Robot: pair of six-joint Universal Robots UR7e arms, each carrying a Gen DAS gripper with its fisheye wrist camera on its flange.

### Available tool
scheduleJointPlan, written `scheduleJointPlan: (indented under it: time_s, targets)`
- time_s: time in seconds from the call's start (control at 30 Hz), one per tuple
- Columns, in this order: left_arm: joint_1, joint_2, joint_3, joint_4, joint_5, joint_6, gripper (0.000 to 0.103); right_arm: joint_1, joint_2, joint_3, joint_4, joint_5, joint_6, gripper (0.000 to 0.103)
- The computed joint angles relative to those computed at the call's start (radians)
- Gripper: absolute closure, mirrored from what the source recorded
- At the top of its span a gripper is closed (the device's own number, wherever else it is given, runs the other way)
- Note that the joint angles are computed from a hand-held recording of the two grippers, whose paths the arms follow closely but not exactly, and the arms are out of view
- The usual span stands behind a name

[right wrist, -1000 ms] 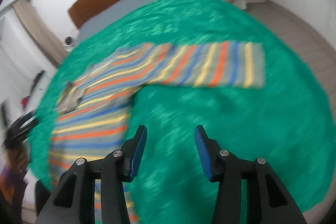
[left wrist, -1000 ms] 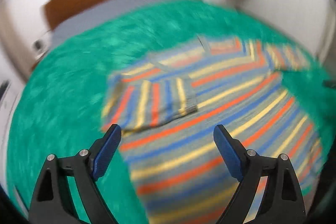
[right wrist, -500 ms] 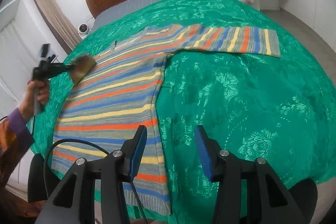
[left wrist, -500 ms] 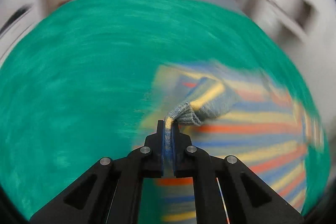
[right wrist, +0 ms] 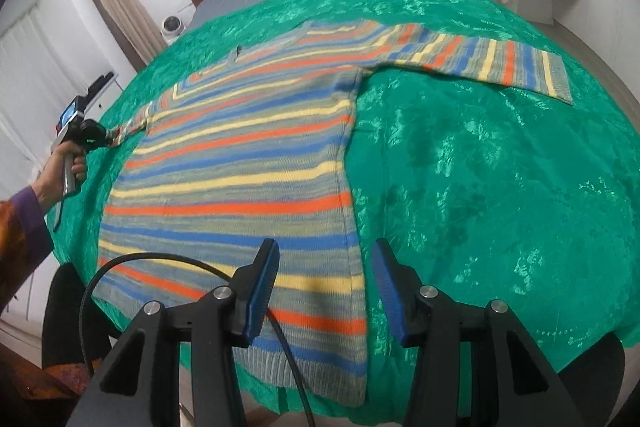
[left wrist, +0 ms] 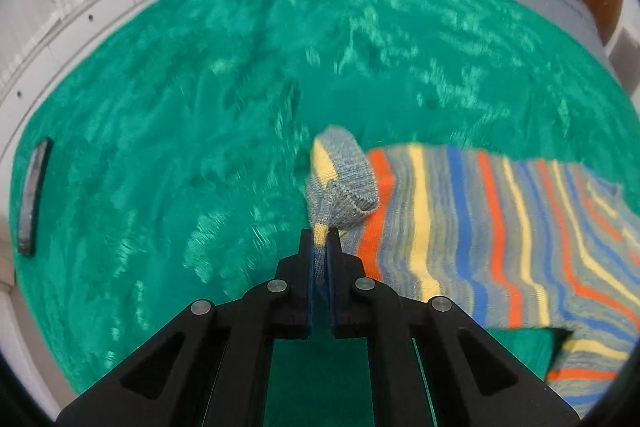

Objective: Fold small clothes

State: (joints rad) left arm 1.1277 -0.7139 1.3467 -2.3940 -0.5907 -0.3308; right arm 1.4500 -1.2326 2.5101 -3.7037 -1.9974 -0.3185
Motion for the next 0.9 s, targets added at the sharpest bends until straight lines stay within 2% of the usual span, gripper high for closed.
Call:
scheduleJointPlan:
  time_s: [0.1, 0.13, 0.17, 0.23, 0.3, 0.37, 0.43, 0.5, 0.6, 0.63, 0.83, 0.9]
  targets:
    - [-0.006, -0.044, 0.058, 0.027, 0.035, -0.028, 0.075, 0.004, -0.043, -0.005, 0.077, -0.017, -0.001, 0.054]
    - [-0.017, -0.07, 0.093, 0.025, 0.059, -0.035, 0.064, 0.009, -0.067, -0.013, 0.119, -0.029, -0.004, 0.053]
    - [-0.029, -0.096, 0.131, 0.002, 0.084, -0.02, 0.057, 0.015, -0.111, -0.031, 0.191, -0.048, -0.016, 0.047]
    - [-0.061, -0.135, 0.196, -0.125, 0.087, 0.128, 0.053, 0.026, -0.167, -0.065, 0.278, -0.07, -0.037, 0.037]
    - [-0.092, -0.149, 0.195, -0.187, 0.012, 0.279, 0.038, 0.045, -0.217, -0.139, 0.385, -0.087, -0.07, 0.032]
    - [-0.108, -0.133, 0.135, -0.157, -0.113, 0.367, 0.012, 0.062, -0.219, -0.25, 0.478, -0.081, -0.116, 0.032]
    - [-0.107, -0.078, 0.026, -0.088, -0.262, 0.44, 0.01, 0.066, -0.189, -0.357, 0.551, -0.051, -0.143, 0.029]
    - [-0.101, 0.036, -0.135, 0.007, -0.322, 0.495, 0.01, 0.047, -0.118, -0.504, 0.621, 0.028, -0.178, 0.029]
    - [-0.085, 0.219, -0.391, 0.181, -0.35, 0.543, 0.013, 0.018, 0.002, -0.704, 0.745, 0.08, -0.201, 0.029]
    - [-0.083, 0.261, -0.446, 0.22, -0.35, 0.553, 0.016, 0.009, 0.051, -0.784, 0.814, 0.074, -0.204, 0.029]
    - [-0.066, 0.558, -0.888, 0.46, -0.287, 0.644, 0.016, -0.026, 0.274, -1.156, 1.123, 0.058, -0.255, 0.029]
    - [-0.056, 0.631, -1.024, 0.552, -0.291, 0.641, 0.016, -0.027, 0.34, -1.25, 1.162, 0.024, -0.285, 0.029]
